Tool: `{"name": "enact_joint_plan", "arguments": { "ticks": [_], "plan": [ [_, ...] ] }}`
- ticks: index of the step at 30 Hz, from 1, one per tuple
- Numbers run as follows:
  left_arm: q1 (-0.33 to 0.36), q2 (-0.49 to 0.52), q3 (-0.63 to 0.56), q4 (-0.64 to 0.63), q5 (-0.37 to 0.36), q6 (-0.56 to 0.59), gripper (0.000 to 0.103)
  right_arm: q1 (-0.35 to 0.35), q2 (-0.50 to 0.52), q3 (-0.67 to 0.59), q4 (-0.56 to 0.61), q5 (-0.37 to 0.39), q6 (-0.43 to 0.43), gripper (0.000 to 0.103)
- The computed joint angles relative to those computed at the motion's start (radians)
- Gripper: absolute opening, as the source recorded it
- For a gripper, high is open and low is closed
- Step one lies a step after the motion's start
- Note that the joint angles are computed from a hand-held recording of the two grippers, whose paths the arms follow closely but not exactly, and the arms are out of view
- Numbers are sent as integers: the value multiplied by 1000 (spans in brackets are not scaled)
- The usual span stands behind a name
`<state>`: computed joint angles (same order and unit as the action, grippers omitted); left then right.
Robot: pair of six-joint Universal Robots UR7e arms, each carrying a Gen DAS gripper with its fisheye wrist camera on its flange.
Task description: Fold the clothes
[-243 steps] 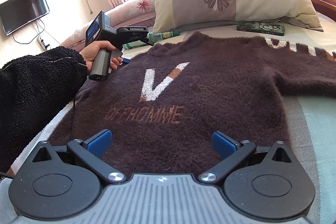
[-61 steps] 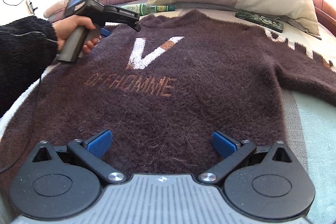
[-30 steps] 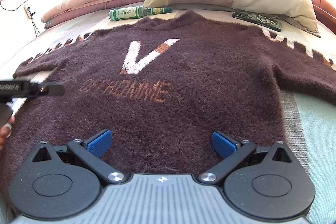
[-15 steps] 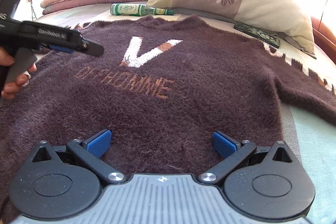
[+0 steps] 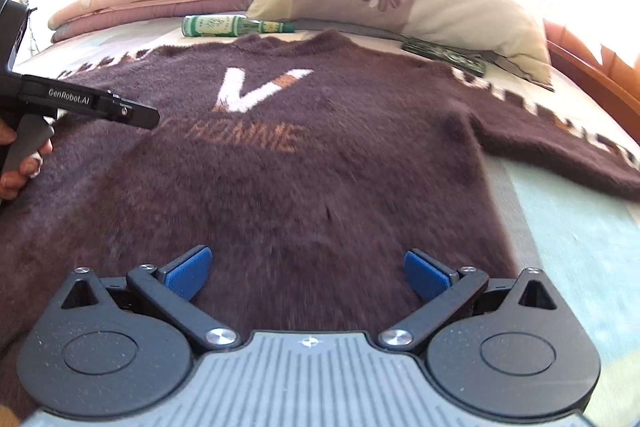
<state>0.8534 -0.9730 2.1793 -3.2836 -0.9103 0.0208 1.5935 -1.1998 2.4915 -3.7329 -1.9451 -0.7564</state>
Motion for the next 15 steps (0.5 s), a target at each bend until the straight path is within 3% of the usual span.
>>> {"name": "enact_joint_plan", "arguments": {
  "ticks": [9,15],
  "plan": [
    [-51,-51,49,72,65,12,102,96,-93,16,197,-224,159,103],
    [-73,-69,69,58,67,27,102,135,-45,-53,203,-190,98,103]
  ]
}}
